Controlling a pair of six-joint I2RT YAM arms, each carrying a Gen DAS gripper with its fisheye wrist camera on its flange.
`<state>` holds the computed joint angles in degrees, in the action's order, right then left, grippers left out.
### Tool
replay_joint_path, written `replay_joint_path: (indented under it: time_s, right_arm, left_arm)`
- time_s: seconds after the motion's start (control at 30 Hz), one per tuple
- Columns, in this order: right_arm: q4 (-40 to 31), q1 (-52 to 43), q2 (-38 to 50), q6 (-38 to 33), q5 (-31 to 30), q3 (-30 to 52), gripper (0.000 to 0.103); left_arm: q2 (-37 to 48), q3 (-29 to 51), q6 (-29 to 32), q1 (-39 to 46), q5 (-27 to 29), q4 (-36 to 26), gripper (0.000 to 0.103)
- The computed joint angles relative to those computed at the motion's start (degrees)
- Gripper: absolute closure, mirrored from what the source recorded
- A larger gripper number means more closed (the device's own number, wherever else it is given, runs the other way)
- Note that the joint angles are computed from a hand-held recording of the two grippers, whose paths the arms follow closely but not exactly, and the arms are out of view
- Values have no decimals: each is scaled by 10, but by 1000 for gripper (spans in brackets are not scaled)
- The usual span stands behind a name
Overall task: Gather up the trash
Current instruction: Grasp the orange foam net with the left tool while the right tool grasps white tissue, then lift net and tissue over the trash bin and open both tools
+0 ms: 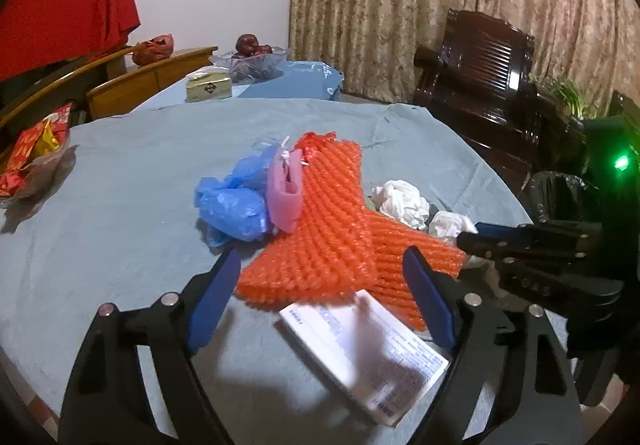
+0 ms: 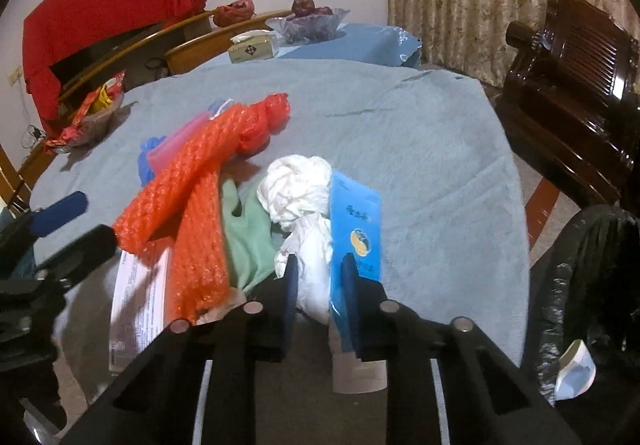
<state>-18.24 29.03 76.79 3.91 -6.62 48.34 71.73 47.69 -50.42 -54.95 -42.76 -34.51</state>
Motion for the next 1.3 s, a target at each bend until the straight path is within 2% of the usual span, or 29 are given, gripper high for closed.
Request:
replay_joint_path:
  time_s: [0.17,0.2,0.27,0.33,0.43,0.57,0.77,0.87,1.1,1.13,1.2,1.3]
  right_arm:
    - [-17,-23,-36,3,-26,-3,82]
    - [-20,-26,-42,3,-32,-2,82]
    - [-25,-28,-52,1,-42,1,89]
    - [-30,-25,-62,-3,-41,7,89]
    - [-34,-21,-67,-6,-40,16,88]
    - [-38,-13,-63,-13,-33,14,88]
    - [-36,2,-46,-13,-28,-3,81]
    - [-32,6,-31,-9,-33,-5,81]
    - [-11,33,6,-10,-5,-11,78]
    - [-16,34,3,-14,-5,-11,79]
    - [-22,33,-7,-26,-8,-8,89]
    - [-31,25,-29,-25,-22,-3,91]
  left_arm:
    - [35,10,31,19,19,34,37]
    - [40,10,38,23,24,41,43]
    - [46,10,46,32,34,51,53]
    - [45,10,49,37,45,56,74]
    - [39,5,54,41,49,62,88]
    - [30,5,56,34,43,58,90]
    - [15,2,34,16,38,40,91]
    - [13,-1,27,11,40,36,91]
    - [5,-4,32,18,43,37,91]
    - [4,-2,31,17,42,35,91]
    - [1,3,31,14,37,31,91]
    - [-5,13,30,7,26,23,91]
